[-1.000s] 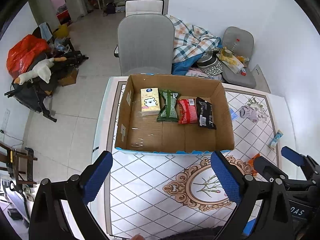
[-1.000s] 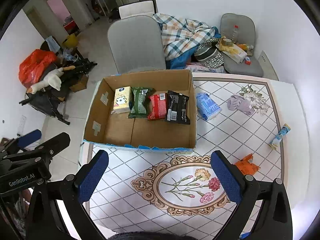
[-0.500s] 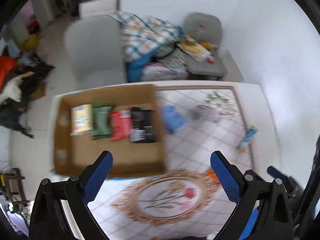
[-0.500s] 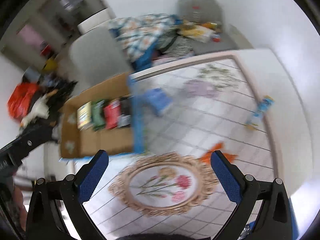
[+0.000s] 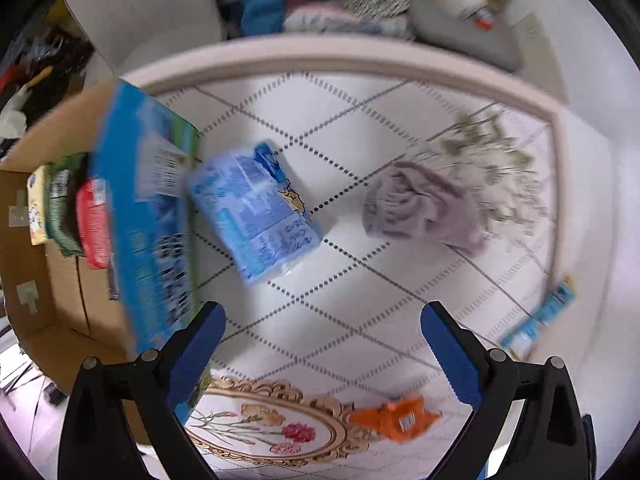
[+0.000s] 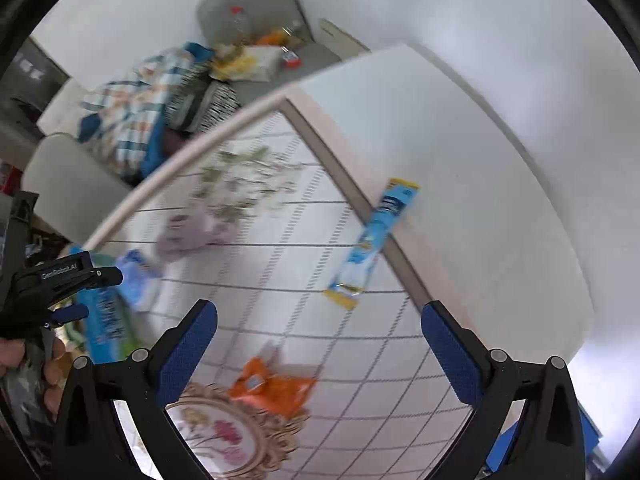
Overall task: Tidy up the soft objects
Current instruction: 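Grasp the blue milk pouch with the left tool while the right grasps the orange pack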
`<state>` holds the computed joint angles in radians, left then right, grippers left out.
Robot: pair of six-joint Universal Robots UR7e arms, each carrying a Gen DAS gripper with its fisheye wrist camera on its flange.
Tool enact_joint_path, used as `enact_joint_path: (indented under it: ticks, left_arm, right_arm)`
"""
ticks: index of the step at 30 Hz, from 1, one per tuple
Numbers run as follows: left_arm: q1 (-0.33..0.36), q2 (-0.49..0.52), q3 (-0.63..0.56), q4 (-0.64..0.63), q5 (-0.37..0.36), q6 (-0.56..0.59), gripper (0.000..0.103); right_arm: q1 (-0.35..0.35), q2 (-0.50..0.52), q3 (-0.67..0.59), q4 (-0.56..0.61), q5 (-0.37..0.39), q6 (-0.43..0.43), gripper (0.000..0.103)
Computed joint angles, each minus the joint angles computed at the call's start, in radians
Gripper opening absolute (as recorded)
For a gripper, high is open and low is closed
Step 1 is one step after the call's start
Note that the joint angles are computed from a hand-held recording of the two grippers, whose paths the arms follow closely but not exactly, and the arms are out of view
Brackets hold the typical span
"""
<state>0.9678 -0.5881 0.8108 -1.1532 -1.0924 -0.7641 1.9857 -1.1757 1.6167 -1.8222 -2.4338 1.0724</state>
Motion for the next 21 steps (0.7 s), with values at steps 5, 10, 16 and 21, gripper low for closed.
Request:
enact_joint_path:
  ticks: [5,10,16,21]
  left_arm:
    - [0.033,0.059,-0.053,0.074,0.020,-0.077,0.100]
    - [0.041,0.056,-0.044,0.106,0.041,-0.094,0.100]
    - [0.028,0.032,0.010,0.123,0.063,-0.066,0.100]
    - [0.028,0.036,0.030,0.136,0.090,-0.076,0.100]
  right_arm:
    - [-0.074,-0.014,0.032,-0.067,0.128,-0.108,0.103]
    - [-0.106,0.022,0.079,-0.135,0.303,-0.263,0.103]
    - [-0.113,0.144,0.099,-0.158,0.421,-0.419,0.102]
    - [-0.110,0.240,0.071,-0.056,0.380,-0.445,0.066]
